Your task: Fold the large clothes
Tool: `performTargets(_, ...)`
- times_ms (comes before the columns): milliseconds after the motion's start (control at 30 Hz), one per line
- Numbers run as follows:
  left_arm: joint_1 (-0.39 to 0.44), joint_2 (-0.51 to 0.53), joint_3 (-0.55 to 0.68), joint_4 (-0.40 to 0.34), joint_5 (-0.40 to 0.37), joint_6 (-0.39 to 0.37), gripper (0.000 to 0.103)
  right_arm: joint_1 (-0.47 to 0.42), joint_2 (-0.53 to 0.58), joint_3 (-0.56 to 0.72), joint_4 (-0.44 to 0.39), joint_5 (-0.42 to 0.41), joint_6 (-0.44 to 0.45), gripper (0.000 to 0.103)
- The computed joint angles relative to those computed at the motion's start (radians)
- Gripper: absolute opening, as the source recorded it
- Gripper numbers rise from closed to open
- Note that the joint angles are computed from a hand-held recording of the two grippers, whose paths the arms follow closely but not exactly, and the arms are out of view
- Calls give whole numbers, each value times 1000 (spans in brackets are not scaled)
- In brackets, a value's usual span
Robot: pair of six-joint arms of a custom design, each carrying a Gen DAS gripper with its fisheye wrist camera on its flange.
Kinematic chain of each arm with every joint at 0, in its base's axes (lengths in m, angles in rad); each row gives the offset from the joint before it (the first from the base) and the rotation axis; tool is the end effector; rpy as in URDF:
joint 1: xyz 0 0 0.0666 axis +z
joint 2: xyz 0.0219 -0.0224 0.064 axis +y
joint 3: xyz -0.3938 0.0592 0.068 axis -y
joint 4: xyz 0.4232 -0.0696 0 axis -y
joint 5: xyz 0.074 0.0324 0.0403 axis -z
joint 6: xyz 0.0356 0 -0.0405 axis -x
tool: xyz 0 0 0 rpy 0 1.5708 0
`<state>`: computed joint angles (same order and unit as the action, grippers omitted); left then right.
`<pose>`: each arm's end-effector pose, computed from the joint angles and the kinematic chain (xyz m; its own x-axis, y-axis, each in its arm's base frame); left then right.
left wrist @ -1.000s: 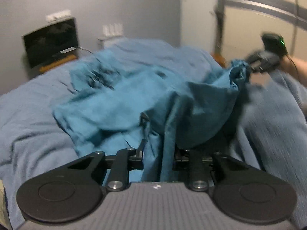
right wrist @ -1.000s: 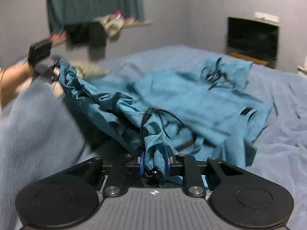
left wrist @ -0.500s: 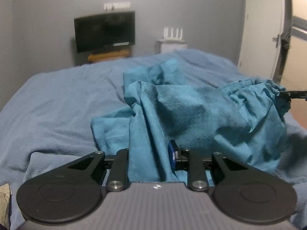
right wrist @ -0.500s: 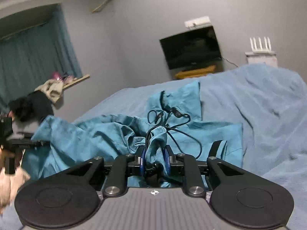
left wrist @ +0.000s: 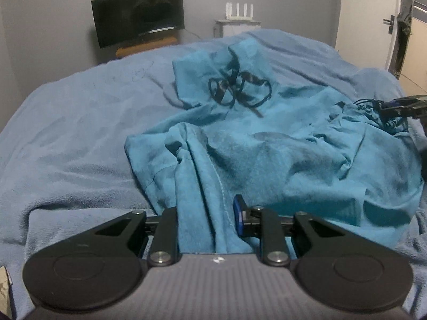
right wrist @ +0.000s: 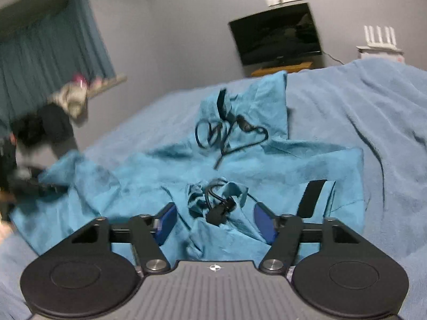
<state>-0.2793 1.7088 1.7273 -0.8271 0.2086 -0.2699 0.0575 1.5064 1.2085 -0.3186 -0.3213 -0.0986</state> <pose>0.6146 -0.1843 0.4403 -0.5616 0.4324 -0.7055 0.5778 0.8152 0.0397 0.5553 0.0428 0.3413 -0.6051 0.0587 -0.7940 -0.2534 0.9312 0.2620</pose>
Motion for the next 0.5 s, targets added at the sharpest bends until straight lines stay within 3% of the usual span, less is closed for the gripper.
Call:
performTargets(67, -1, 15, 8, -5, 2, -12, 20, -1, 2, 9, -30, -17, 38, 62)
performTargets(133, -5, 34, 21, -8, -3, -32, 20, -14, -22, -13, -23, -59, 41, 84)
performTargets(200, -9, 42, 24, -7, -9, -48, 20, -16, -32, -21, -47, -34, 93, 85)
performTargets(267, -8, 55, 31, -9, -6, -53, 20, 1, -19, -5, -114, 68, 184, 75)
performTargets(333, -7, 63, 36, -3, -6, -49, 20, 1, -9, -4, -125, 81, 174, 59)
performTargets(367, -7, 63, 35, 12, -6, -47, 19, -2, -6, -12, -102, 71, 146, 56)
performTargets(433, -8, 61, 40, 40, -4, -42, 18, -3, -6, -23, -53, 73, 107, 41)
performTargets(500, -10, 71, 65, 59, -13, -47, 18, -5, -20, -38, 13, 86, 83, 34)
